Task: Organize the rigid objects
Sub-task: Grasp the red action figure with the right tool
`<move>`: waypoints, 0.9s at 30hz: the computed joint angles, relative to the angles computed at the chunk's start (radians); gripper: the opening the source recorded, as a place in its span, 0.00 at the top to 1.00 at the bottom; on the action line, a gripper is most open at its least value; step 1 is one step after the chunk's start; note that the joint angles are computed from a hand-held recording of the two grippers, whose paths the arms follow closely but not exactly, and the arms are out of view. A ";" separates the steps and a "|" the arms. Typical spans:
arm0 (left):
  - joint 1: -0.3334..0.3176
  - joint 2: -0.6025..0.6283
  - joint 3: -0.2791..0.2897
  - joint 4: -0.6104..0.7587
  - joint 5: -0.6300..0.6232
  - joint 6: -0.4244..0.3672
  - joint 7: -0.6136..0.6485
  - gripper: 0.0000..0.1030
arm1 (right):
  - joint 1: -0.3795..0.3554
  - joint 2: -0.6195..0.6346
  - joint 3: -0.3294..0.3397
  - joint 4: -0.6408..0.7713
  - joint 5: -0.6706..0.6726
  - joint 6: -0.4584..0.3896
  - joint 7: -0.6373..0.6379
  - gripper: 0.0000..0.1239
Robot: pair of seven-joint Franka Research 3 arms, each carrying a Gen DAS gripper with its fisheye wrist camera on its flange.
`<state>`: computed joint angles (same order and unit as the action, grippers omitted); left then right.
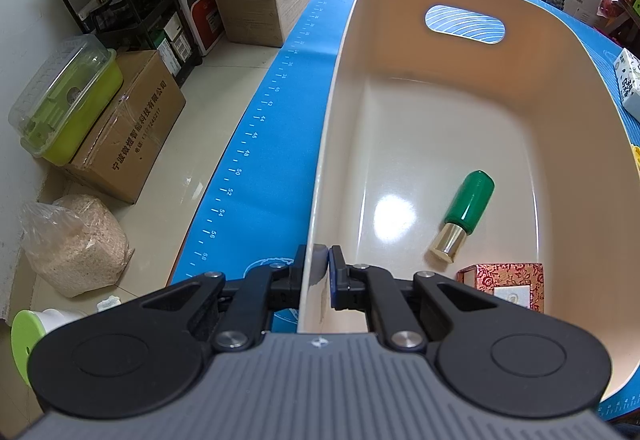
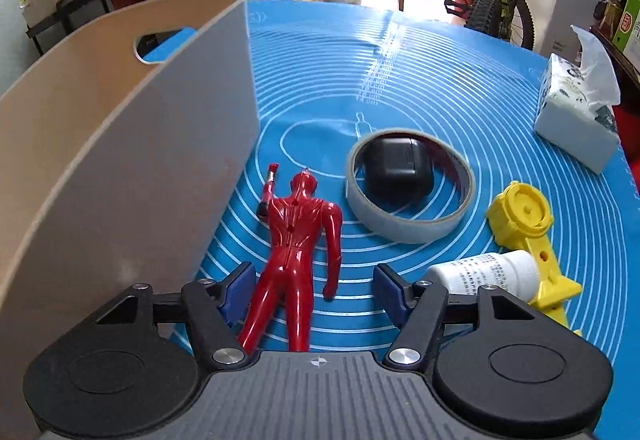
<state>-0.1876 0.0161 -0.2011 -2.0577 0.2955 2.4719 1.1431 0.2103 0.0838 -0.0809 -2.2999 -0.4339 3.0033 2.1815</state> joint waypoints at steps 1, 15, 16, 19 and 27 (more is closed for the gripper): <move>-0.001 0.000 0.000 0.000 0.002 0.000 -0.001 0.89 | 0.008 0.005 -0.009 0.007 -0.039 -0.004 0.025 0.43; -0.001 0.001 0.000 0.000 0.005 0.001 -0.002 0.88 | 0.024 -0.009 -0.029 0.020 -0.340 -0.029 0.274 0.64; -0.001 0.001 0.000 0.000 0.005 0.001 -0.002 0.88 | 0.015 -0.013 -0.025 0.019 -0.350 -0.025 0.287 0.65; -0.001 0.001 0.000 -0.002 0.004 0.002 -0.003 0.88 | -0.009 -0.034 -0.015 0.004 -0.396 -0.009 0.338 0.65; -0.001 0.000 0.000 -0.002 0.005 0.002 -0.003 0.89 | -0.078 -0.088 0.033 -0.018 -0.560 0.002 0.470 0.65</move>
